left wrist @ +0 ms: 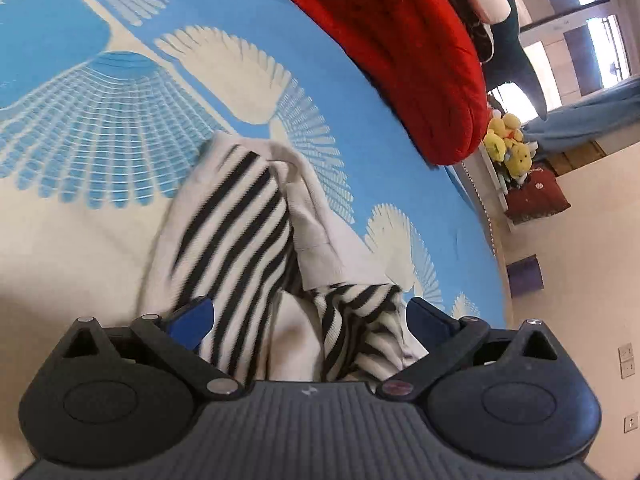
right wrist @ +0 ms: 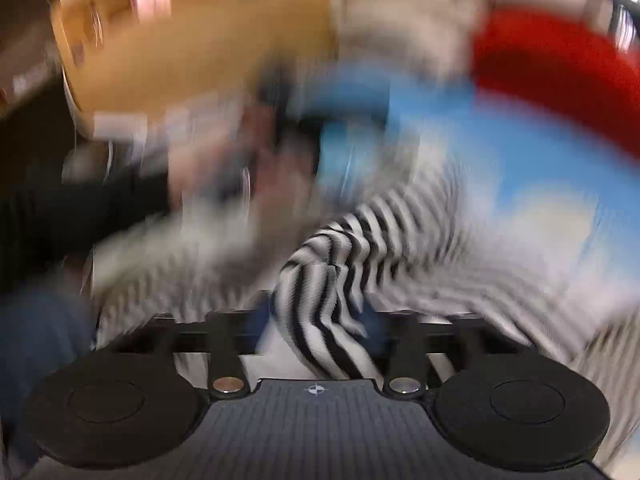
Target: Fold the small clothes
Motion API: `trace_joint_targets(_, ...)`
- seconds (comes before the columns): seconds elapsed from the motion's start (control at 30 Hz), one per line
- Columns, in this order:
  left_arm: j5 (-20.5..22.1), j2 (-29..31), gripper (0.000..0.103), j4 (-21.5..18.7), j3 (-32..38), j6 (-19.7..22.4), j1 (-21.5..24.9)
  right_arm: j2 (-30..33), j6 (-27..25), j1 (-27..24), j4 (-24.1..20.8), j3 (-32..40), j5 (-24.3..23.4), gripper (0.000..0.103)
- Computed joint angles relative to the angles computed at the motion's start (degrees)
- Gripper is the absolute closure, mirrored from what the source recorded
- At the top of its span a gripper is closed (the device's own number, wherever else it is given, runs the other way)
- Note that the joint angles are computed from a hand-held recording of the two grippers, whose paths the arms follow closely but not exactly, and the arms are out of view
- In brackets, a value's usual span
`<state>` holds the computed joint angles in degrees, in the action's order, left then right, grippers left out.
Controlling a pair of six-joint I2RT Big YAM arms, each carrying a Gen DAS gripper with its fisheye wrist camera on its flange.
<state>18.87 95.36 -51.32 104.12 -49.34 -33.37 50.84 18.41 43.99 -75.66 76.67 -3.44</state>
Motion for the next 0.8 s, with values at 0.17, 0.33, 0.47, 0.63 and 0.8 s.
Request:
trace_joint_targets(0.17, -1.47, -1.41, 0.001, 1.92, 0.49, 5.84, -2.72, -5.88, 6.72, -8.94, 7.65, -1.4, 2.78, 0.045)
trace_joint_targets(0.33, 0.74, 2.81, 0.001, 2.38, 5.11, 8.95, -6.86, 0.46, 14.64, -23.93, 4.45, -0.08, 7.72, 0.036)
trace_joint_targets(0.47, -5.89, 6.41, 0.081, 2.68, 8.47, 16.72, -9.12, 4.85, 13.88, -28.91, 9.38, -2.46, 6.99, 0.094)
trace_joint_targets(0.63, -22.19, 5.67, 0.059, 2.43, 6.04, 26.6, -12.14, 5.94, 5.36, -26.16, 14.35, -2.55, 23.67, 0.084)
trace_joint_targets(0.8, -27.44, -3.15, 0.018, 6.58, -4.31, 28.44, -14.03, 0.68, 10.95, -16.79, 7.99, -5.65, 30.14, 0.048)
